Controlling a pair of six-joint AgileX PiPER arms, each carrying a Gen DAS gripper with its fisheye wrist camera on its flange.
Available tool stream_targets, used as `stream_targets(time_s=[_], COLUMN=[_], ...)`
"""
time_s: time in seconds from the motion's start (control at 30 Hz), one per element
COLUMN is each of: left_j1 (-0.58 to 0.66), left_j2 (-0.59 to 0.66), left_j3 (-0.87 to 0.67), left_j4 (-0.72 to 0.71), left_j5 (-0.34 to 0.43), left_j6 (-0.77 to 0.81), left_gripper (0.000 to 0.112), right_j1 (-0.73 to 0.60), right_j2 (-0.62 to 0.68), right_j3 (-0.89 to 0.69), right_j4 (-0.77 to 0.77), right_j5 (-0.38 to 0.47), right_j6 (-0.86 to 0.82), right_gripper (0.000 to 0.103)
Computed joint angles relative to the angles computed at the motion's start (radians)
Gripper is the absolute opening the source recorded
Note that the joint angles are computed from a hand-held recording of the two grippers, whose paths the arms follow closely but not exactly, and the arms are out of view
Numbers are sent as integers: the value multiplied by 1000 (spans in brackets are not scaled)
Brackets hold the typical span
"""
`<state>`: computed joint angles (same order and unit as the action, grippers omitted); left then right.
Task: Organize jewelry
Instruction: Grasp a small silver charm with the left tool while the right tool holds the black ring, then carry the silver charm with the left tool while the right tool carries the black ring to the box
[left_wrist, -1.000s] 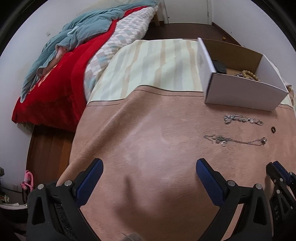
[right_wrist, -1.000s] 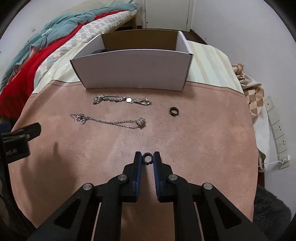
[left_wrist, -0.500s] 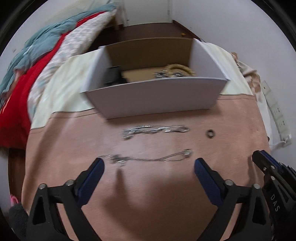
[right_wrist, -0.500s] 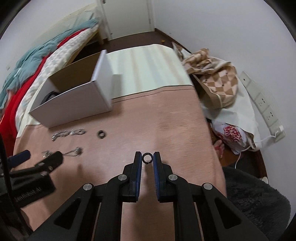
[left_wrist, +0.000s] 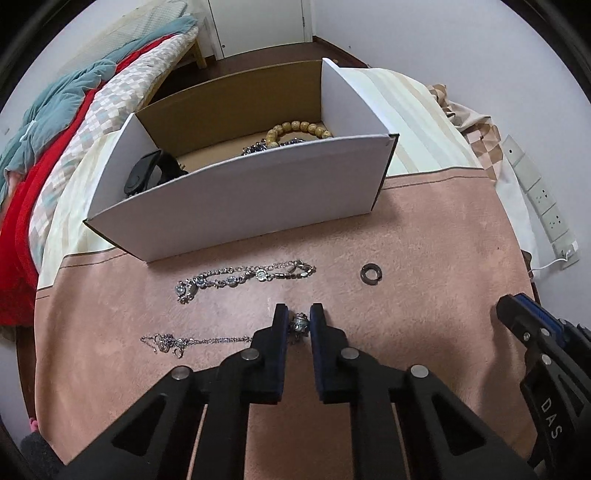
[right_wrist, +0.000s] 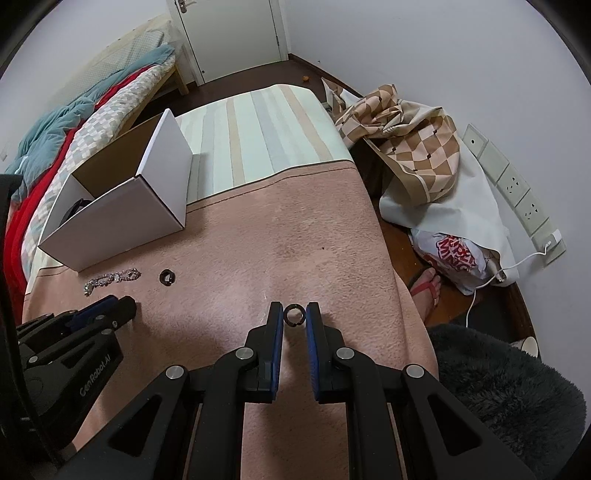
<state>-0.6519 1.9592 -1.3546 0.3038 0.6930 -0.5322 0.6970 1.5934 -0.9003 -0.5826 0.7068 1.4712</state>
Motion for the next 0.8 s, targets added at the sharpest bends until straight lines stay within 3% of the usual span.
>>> stream_targets(time_s=[0.33, 0.57, 0.8], left_j1=[49, 178, 270], left_j2=[-128, -217, -116], left_j3=[41, -111, -475], left_j4=[-119, -341, -451], left_j5=[-10, 123, 315], left_j6=[120, 342, 459], left_gripper=[9, 9, 9], right_j1=[19, -26, -109], right_j2=[-63, -101, -10], right_j3=[-44, -207, -491], right_j4=[24, 125, 259], right_j5=[31, 47, 69], right_j6=[-35, -223, -479], right_gripper=[13, 13, 13])
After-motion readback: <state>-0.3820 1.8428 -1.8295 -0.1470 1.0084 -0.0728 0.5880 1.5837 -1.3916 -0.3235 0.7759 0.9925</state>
